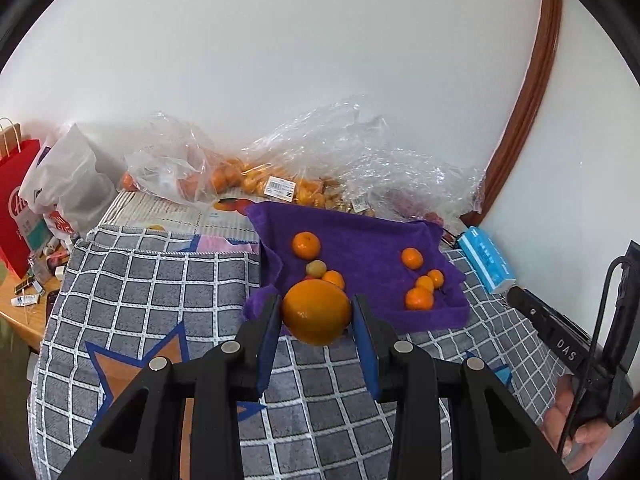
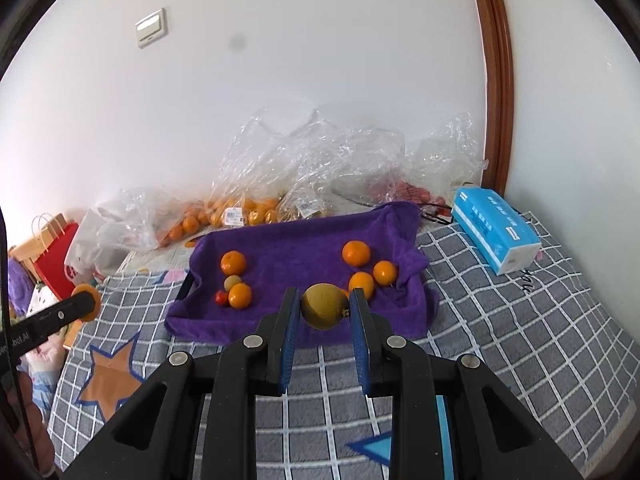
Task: Organize fruits
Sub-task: 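Carry the orange and the yellow fruit with both grippers over the purple towel, then lower both fruits onto the towel and open both grippers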
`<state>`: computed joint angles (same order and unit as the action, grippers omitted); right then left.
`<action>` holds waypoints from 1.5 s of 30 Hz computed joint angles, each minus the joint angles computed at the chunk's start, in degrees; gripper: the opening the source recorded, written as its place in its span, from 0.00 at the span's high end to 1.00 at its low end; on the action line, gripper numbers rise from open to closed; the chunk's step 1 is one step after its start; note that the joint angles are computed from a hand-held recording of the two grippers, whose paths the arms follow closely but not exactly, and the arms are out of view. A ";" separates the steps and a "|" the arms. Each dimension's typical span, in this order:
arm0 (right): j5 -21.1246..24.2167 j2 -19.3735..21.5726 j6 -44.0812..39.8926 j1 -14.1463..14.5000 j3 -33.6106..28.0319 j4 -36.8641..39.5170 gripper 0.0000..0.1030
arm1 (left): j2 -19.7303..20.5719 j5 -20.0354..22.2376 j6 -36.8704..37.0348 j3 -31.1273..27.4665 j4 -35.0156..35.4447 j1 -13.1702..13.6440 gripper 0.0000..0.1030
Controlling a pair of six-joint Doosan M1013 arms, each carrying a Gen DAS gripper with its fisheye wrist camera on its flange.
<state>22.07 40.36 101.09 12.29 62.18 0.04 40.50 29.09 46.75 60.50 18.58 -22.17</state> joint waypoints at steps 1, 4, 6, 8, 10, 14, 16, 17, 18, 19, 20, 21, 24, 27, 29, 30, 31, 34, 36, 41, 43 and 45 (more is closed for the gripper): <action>0.33 0.48 -1.23 -0.22 -0.79 1.60 0.76 | 0.33 0.25 0.02 -0.51 -0.15 0.12 0.67; 1.32 1.65 -4.04 -0.65 -2.88 4.71 0.76 | 1.50 0.76 1.29 -2.41 -1.53 0.58 0.67; 1.63 2.50 -4.80 -0.84 -4.36 5.35 0.76 | 2.43 1.30 1.71 -3.95 -1.63 0.77 0.67; 1.91 3.39 -5.59 -0.95 -5.89 5.64 0.76 | 3.45 2.24 2.24 -5.72 -1.98 0.98 0.67; 2.38 4.60 -6.13 -1.02 -7.92 5.16 0.76 | 4.61 3.32 3.44 -7.77 -3.13 1.26 0.67; 4.27 7.09 -5.89 -1.37 -12.22 4.51 0.76 | 6.78 5.35 5.24 -11.71 -3.77 1.60 0.67; 4.73 8.09 -6.07 -1.54 -13.95 4.77 0.76 | 7.61 5.99 5.85 -13.23 -4.03 1.73 0.67; 4.86 8.57 -6.00 -1.61 -14.72 4.77 0.76 | 8.13 6.19 6.22 -14.12 -4.30 1.82 0.67; 5.30 9.22 -6.37 -1.72 -15.79 5.19 0.76 | 8.54 6.45 6.31 -14.80 -4.38 1.90 0.67; 5.73 9.74 -6.83 -1.81 -16.65 5.64 0.76 | 8.91 6.70 6.31 -15.40 -4.45 1.96 0.67; 6.06 10.16 -7.20 -1.85 -17.32 5.96 0.76 | 9.36 6.91 6.44 -16.09 -4.77 2.05 0.67; 6.45 10.75 -7.61 -1.89 -18.20 6.18 0.76 | 9.85 7.05 6.83 -16.83 -5.34 2.19 0.67; 8.42 12.75 -9.05 -2.04 -21.18 7.47 0.76 | 11.10 7.44 7.18 -18.52 -5.62 2.40 0.67; 11.81 15.61 -10.24 -2.17 -25.39 8.86 0.76 | 12.46 7.87 7.67 -20.28 -6.79 2.78 0.67; 15.58 18.21 -10.89 -2.20 -29.47 9.61 0.76 | 13.75 9.21 8.48 -22.26 -8.38 3.08 0.67; 17.62 19.71 -11.02 -2.23 -31.83 10.12 0.76 | 14.36 9.98 9.03 -23.26 -9.10 3.19 0.67; 18.87 20.73 -11.44 -2.29 -33.36 10.95 0.76 | 14.93 10.68 9.59 -24.17 -9.72 3.28 0.67; 23.91 24.44 -11.91 -2.30 -39.32 11.86 0.76 | 16.53 12.59 10.57 -26.67 -10.18 3.39 0.67; 25.88 25.84 -12.04 -2.33 -41.48 12.36 0.76 | 17.63 13.74 11.56 -28.35 -11.29 3.52 0.67; 29.84 28.34 -12.55 -2.01 -45.48 11.26 0.75 | 19.97 15.79 13.82 -31.72 -14.98 3.69 0.67; 30.42 28.86 -12.75 -1.86 -46.28 10.70 0.75 | 20.98 16.85 14.44 -33.31 -15.39 3.56 0.67; 30.42 29.03 -12.85 -1.89 -46.32 11.03 0.75 | 22.16 18.23 14.90 -35.35 -15.62 3.46 0.67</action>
<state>52.49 69.38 88.24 10.40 15.87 11.07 62.66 47.32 61.65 25.15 2.96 -18.70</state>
